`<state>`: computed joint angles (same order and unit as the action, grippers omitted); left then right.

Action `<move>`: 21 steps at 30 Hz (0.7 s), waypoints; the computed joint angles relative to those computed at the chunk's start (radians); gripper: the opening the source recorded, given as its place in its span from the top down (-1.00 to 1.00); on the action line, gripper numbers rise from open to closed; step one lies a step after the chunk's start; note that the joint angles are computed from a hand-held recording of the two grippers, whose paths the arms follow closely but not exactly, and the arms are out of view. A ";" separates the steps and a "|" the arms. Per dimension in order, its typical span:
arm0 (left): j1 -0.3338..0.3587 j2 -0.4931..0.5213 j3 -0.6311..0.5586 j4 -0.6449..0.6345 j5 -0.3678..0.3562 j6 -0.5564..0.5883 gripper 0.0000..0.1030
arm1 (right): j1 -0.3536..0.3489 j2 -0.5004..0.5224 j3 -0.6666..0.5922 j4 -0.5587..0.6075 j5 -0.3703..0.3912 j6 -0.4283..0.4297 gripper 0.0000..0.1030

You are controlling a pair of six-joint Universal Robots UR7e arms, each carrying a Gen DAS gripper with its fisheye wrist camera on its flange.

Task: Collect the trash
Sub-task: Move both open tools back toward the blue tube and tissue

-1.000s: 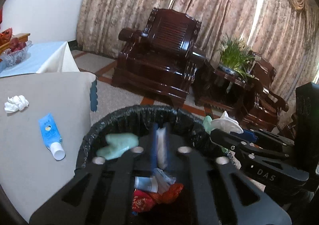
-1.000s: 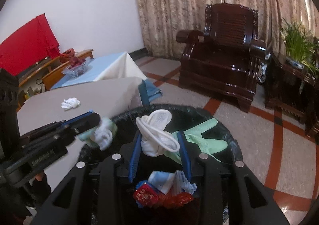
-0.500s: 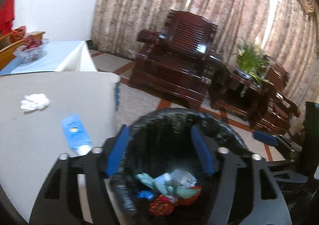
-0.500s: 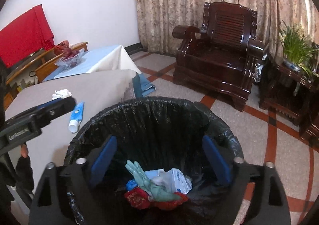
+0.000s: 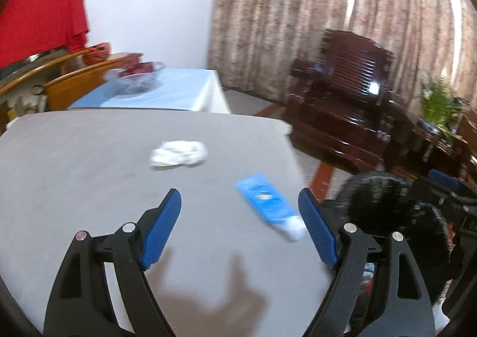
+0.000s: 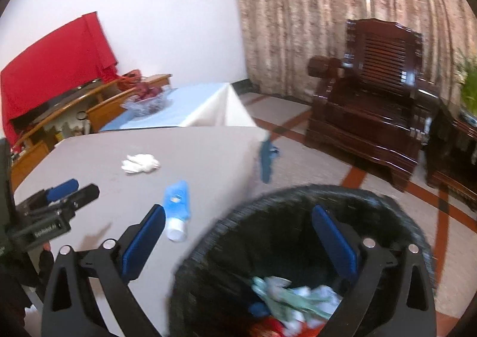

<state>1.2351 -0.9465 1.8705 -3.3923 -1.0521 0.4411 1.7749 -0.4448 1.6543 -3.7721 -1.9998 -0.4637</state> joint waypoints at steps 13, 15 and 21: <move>0.099 -0.014 -0.064 -0.010 0.053 0.035 -0.53 | 0.035 0.265 -0.359 0.241 -0.058 0.003 -0.71; 0.110 -0.010 -0.074 0.000 0.049 0.029 -0.53 | 0.043 0.284 -0.392 0.254 -0.093 -0.015 -0.64; 0.131 0.000 -0.087 0.006 0.031 0.010 -0.53 | 0.042 0.309 -0.469 0.358 -0.156 0.067 -0.64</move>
